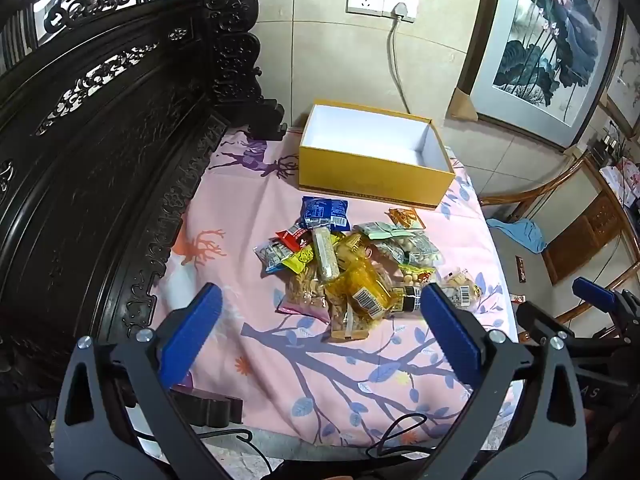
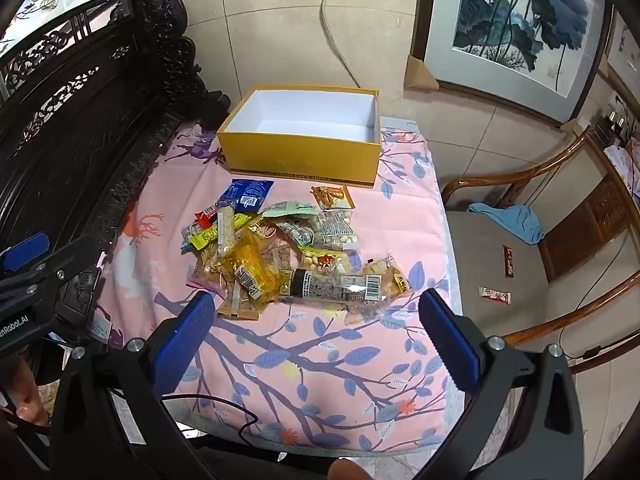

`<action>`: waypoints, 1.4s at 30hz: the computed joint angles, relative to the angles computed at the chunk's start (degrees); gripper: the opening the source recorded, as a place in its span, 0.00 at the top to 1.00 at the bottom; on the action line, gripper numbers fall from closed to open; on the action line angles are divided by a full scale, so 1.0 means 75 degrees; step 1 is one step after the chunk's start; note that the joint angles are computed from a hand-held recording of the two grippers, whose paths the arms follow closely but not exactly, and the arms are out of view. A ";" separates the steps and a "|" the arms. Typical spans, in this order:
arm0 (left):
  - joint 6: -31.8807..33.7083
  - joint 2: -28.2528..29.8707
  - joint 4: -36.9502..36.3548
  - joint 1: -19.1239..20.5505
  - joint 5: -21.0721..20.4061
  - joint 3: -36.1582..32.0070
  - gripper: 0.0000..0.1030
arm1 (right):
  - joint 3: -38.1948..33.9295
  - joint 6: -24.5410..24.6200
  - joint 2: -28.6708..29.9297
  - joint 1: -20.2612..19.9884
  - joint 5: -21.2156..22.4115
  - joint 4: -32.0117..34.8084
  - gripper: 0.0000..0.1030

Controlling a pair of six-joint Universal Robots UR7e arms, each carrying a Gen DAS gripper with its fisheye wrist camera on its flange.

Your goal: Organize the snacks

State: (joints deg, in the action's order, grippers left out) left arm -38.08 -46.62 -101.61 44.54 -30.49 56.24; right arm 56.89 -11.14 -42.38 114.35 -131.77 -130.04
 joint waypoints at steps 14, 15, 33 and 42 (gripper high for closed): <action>-0.0036 0.0012 0.0007 -0.0013 -0.0009 -0.0001 0.02 | 0.0017 -0.0016 -0.0003 -0.0018 0.0011 0.0021 0.01; -0.0029 0.0009 -0.0003 -0.0013 -0.0013 0.0006 0.02 | 0.0010 -0.0015 -0.0001 -0.0018 0.0009 0.0035 0.01; 0.0039 -0.0085 -0.0040 0.0057 -0.0021 0.0131 0.02 | -0.0004 0.0007 -0.0001 -0.0031 0.0008 0.0078 0.01; 0.0022 -0.0091 -0.0041 0.0065 -0.0017 0.0177 0.02 | 0.0065 0.0004 -0.0027 -0.0035 0.0013 0.0051 0.01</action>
